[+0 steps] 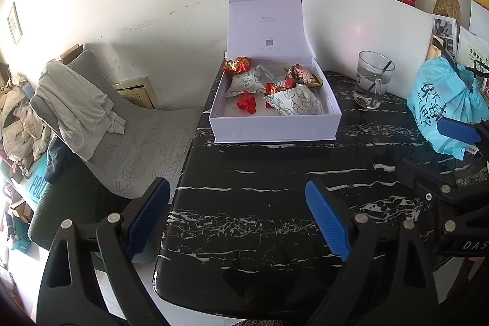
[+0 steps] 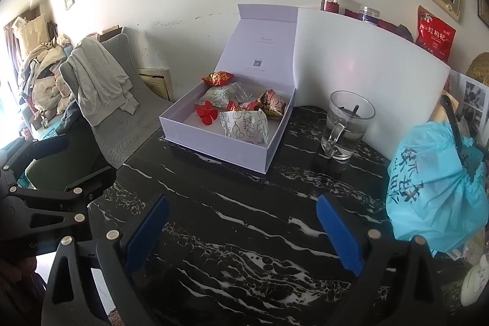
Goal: Organize objects
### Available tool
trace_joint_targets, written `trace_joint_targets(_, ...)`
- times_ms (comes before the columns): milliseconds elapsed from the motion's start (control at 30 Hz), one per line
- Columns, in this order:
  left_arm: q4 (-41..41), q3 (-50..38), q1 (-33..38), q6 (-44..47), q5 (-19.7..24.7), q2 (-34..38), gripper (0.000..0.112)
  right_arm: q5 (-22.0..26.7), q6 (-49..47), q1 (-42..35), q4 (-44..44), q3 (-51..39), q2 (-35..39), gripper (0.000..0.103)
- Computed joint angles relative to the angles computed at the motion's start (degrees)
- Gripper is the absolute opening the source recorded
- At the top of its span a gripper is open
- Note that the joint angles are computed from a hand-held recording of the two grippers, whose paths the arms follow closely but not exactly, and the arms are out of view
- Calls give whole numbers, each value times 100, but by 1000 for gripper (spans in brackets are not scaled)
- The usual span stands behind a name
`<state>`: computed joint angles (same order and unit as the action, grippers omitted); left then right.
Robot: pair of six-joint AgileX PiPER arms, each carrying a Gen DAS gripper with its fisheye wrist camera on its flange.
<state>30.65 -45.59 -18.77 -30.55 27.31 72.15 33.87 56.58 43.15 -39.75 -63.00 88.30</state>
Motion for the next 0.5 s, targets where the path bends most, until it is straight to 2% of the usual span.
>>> trace_joint_targets(500, 53, 7, -9, -25, 17, 65, 90, -55, -137, -54, 119, 13, 34, 98)
